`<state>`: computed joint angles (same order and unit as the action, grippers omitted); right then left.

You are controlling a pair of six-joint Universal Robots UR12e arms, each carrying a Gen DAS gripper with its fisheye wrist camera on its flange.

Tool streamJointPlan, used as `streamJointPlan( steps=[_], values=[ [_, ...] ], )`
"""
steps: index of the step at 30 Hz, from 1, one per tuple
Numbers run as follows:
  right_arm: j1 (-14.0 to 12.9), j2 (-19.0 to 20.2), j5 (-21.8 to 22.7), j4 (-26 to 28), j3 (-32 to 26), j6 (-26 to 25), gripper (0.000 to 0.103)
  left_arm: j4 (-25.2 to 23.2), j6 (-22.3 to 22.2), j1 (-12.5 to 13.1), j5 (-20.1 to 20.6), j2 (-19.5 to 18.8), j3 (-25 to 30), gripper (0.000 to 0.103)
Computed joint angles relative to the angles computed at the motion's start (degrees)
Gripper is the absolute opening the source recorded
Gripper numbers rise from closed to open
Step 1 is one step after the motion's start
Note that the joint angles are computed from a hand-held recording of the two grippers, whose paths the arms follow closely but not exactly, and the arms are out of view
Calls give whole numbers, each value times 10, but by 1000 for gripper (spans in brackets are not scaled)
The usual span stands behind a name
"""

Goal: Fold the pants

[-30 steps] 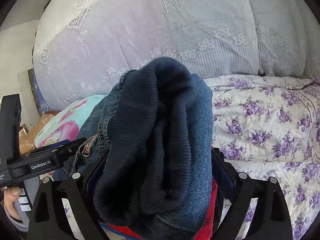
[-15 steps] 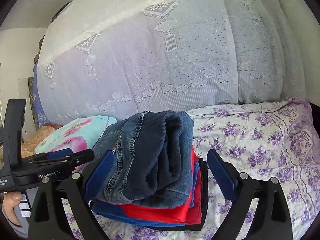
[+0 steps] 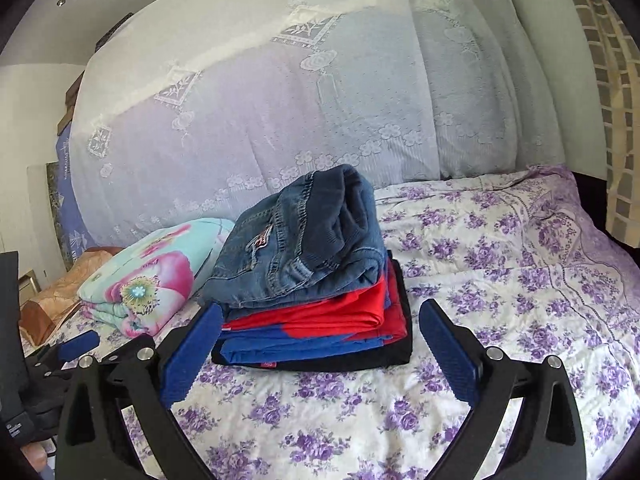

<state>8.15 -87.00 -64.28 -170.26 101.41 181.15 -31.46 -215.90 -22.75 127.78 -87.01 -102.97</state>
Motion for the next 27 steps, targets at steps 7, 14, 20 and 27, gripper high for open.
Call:
streamJointPlan(
  steps=[7,14,20,27],
  values=[
    [6,0,-4,-12,8,-27,99,14,16,-9,2,0,-1,98],
    [5,2,6,0,6,-35,99,13,48,-20,-2,-14,8,98],
    [4,2,12,2,6,-34,99,20,68,-29,14,-24,13,98],
    [1,1,19,-3,7,-32,99,10,51,-22,-14,-19,12,98]
  ],
)
